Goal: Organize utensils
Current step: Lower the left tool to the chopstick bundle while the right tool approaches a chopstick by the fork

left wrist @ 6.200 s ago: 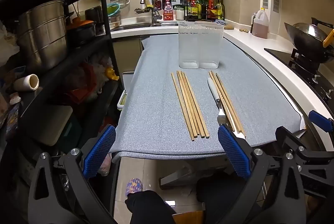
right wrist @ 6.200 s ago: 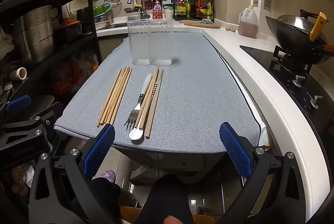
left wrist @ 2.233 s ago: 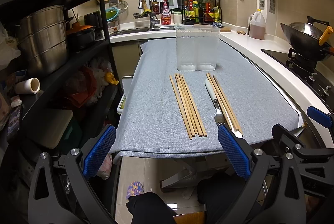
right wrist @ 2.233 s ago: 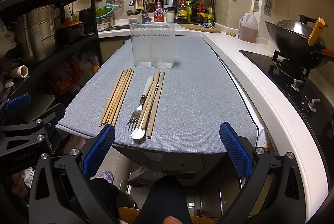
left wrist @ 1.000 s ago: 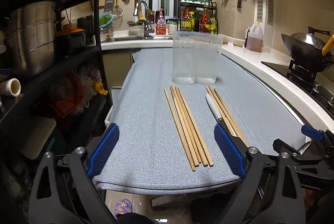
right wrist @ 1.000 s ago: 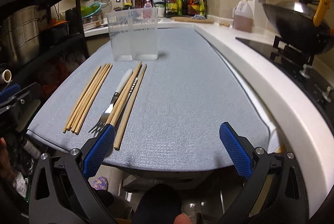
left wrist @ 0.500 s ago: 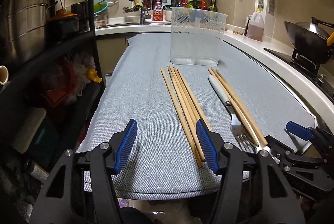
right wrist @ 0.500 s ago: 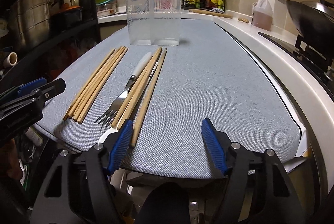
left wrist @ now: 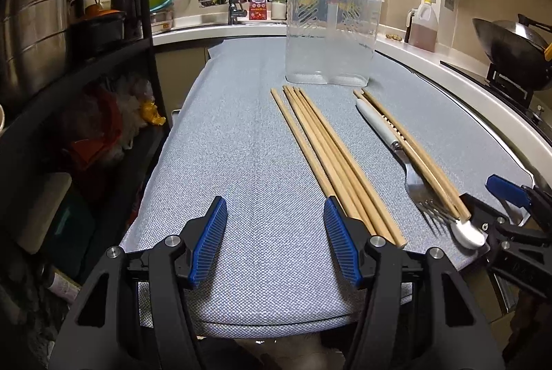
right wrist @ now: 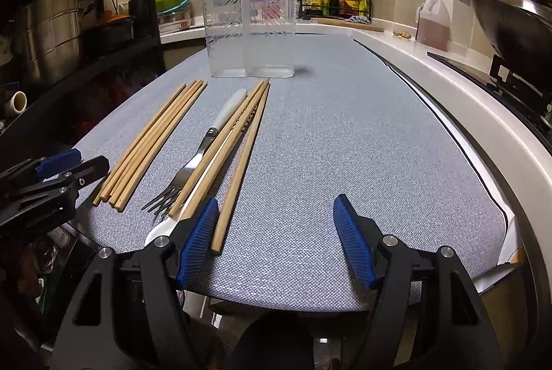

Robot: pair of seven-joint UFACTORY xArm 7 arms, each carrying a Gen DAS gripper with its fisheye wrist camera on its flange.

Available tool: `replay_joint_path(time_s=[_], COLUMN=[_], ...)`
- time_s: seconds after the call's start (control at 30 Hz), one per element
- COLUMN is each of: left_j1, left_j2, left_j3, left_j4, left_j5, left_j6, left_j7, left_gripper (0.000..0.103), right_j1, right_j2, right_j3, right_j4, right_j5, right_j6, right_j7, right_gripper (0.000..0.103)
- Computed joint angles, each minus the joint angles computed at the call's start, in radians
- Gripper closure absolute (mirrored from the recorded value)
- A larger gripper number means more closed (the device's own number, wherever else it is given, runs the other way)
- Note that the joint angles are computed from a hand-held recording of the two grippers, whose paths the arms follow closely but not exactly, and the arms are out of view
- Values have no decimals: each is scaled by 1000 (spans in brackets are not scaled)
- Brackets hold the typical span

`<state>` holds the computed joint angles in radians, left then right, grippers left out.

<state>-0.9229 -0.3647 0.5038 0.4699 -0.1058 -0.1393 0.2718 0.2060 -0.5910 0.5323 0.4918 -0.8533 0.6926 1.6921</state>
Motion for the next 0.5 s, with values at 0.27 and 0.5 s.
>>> replay_joint_path(time_s=[0.27,0.5], left_j1=[-34,-15], left_j2=[-16,-43], left_j3=[20,-13], left_j4=[-8,-16], left_j5=[0,-19], left_j6=[8,23], left_j7=[8,11], left_gripper=[45,45], right_j1=[-4,-6], right_j2=[-8,-2], right_j3=[3,0], right_j4=[-9,-5], right_j5=[-8,-11], right_j6=[1,4], right_j7=[15,17], right_gripper=[33,31])
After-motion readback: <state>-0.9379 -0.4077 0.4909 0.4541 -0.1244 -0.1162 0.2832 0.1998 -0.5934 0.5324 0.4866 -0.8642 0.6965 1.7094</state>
